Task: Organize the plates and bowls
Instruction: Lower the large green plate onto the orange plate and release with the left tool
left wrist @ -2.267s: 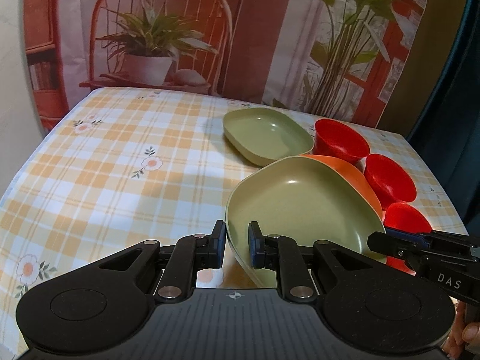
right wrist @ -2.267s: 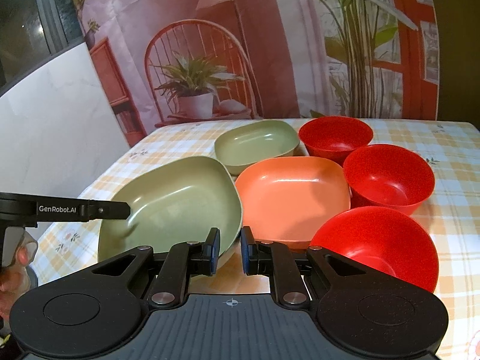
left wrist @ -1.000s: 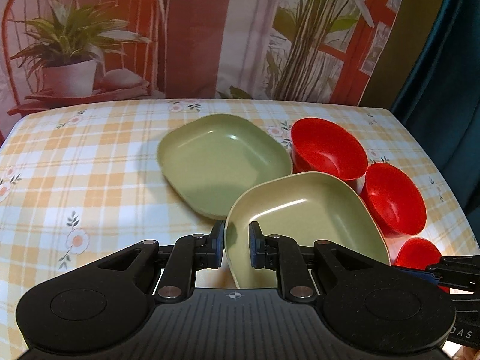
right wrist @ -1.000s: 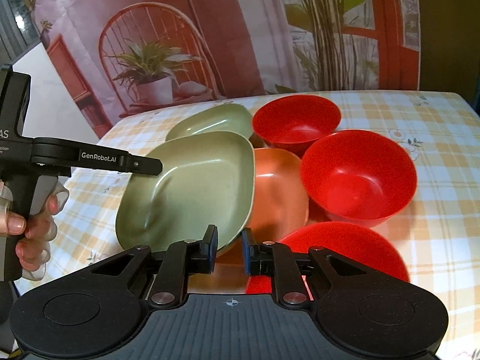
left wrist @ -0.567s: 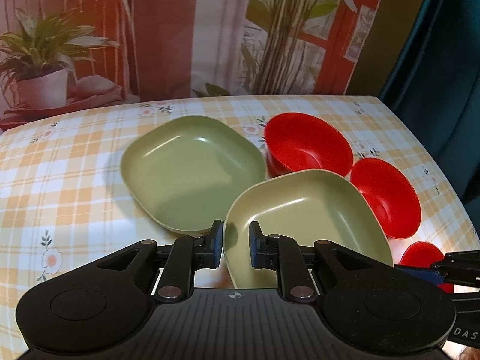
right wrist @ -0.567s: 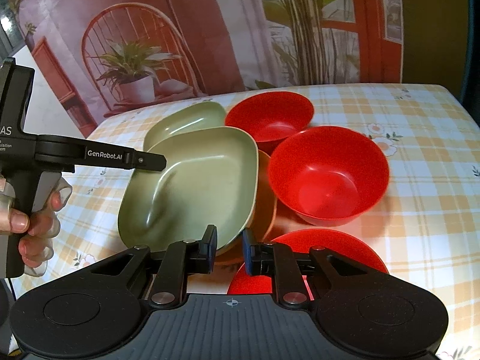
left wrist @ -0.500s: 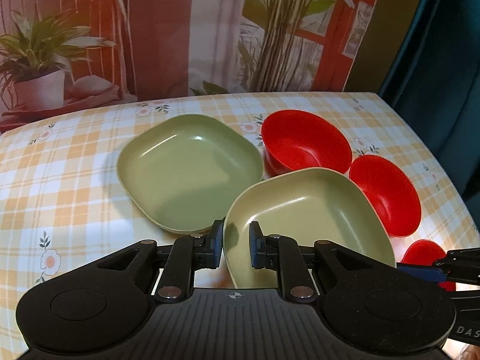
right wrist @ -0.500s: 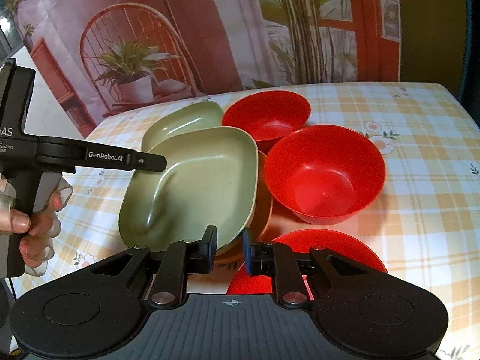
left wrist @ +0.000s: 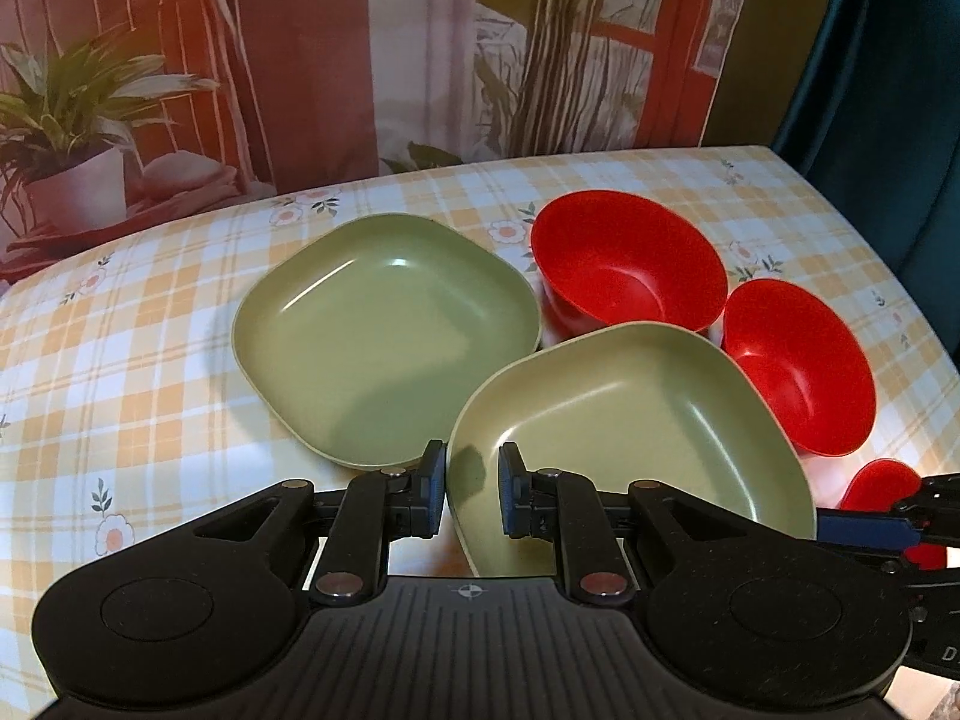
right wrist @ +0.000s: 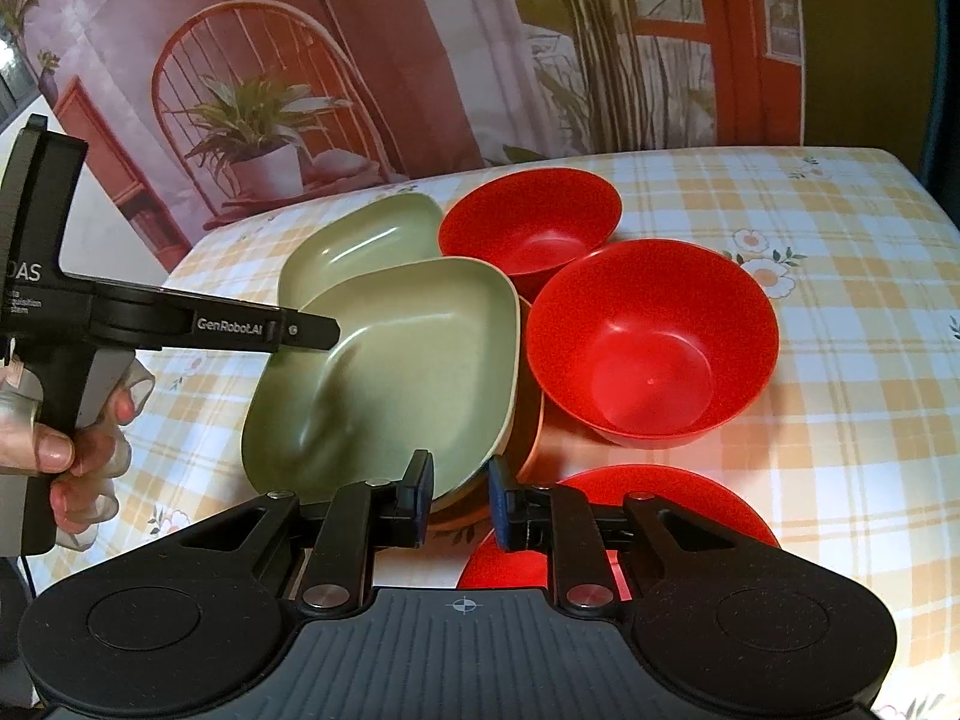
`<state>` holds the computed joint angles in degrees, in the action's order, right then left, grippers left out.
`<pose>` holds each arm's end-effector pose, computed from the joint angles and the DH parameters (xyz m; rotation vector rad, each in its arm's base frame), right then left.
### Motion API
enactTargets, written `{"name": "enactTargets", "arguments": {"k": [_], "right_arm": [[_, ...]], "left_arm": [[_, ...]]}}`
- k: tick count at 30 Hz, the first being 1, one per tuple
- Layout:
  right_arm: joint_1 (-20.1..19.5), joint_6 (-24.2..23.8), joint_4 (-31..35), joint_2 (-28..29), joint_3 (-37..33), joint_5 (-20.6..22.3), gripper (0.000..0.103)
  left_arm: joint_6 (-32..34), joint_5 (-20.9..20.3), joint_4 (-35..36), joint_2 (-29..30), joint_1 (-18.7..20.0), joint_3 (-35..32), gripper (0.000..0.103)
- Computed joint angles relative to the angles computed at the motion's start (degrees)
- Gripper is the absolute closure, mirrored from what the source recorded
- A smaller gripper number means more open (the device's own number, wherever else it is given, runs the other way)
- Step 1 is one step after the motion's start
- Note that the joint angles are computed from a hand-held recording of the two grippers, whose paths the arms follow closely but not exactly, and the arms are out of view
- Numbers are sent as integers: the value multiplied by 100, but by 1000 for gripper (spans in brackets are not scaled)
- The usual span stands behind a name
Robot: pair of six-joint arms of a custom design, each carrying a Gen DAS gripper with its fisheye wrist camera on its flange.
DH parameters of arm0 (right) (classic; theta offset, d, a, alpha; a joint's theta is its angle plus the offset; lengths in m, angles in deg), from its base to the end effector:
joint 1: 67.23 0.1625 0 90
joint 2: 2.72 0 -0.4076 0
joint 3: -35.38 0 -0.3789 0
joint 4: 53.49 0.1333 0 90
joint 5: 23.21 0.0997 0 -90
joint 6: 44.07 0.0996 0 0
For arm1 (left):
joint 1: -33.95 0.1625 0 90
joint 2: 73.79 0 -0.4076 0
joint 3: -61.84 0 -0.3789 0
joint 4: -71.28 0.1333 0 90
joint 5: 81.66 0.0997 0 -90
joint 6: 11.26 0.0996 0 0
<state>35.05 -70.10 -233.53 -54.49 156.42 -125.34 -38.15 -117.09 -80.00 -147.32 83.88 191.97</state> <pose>0.2191 -0.4784 0.0726 0.8829 -2.7110 0.4824 -0.1115 -0.4657 0.1876 0.2146 2.2774 -0.7287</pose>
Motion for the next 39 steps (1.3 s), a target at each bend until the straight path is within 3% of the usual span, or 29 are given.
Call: {"name": "enactTargets", "arguments": {"k": [17,23,39], "right_arm": [[114,-96,284,78,-176,-227,82],[123,-115,335,91,-202,-196,75],[160,-231,405,20,-166,-234,75]], "left_arm": [[-44,34,76,82,62,-72,85],[-33,-12,92,46,54,-55,85],[-81,-15,85,-27,7,21,85]]}}
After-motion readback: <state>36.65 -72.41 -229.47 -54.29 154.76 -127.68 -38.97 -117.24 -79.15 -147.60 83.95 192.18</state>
